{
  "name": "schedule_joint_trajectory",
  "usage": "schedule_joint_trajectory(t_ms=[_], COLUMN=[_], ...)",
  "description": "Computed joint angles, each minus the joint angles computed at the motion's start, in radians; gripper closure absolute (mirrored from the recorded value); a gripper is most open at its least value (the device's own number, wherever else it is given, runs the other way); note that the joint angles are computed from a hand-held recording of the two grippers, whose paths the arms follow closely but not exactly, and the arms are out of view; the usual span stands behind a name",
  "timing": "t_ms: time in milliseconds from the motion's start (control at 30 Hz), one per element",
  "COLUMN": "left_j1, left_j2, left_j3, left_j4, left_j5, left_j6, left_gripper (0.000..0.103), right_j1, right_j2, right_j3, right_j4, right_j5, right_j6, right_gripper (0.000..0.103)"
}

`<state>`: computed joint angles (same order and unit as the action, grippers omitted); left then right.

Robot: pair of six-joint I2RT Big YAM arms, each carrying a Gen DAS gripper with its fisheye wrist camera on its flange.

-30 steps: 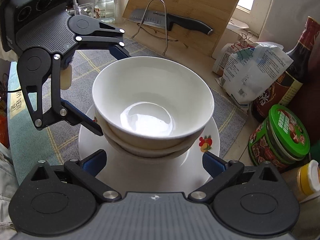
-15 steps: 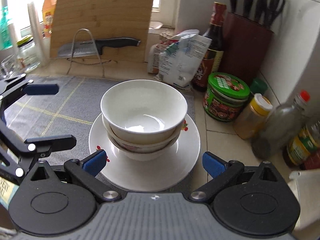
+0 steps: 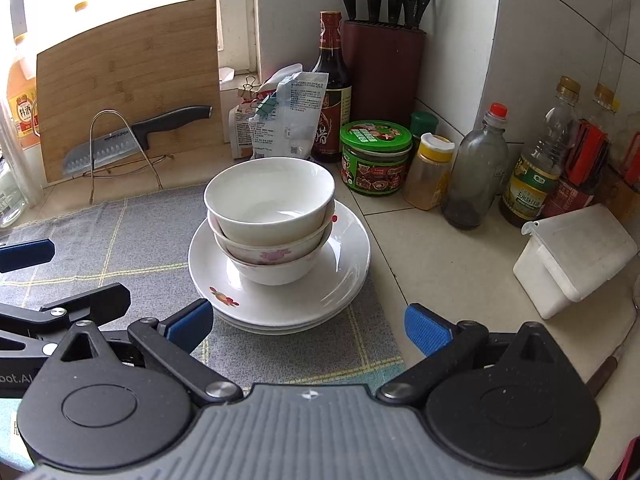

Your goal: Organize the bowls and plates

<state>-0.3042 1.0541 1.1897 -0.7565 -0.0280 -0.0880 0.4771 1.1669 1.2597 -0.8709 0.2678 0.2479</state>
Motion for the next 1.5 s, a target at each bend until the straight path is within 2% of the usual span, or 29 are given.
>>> schedule_joint_trajectory(t_ms=[133,400,1500], left_j1=[-0.010,-0.005,-0.011], left_j2=[0.005,0.003,0.017], left_j3=[0.017,0.026,0.039], left_j4=[-0.041,-0.072,-0.067], left_j5=[-0.050,-0.064,-0.052], left_j6=[-0.024,-0.045,-0.057], left_gripper=[0.001,0.001,0.001], right_j1=[0.008,0.019,0.013], right_j2=[-0.007,-0.004,-0.008], right_j3=[-0.006,0.001,0.005], right_j4=[-0.004,0.002,-0.009], right_j5=[0.004,0.009,0.018], right_j6=[0.014,0.016,0.019], right_gripper=[0.000,0.000,0.000])
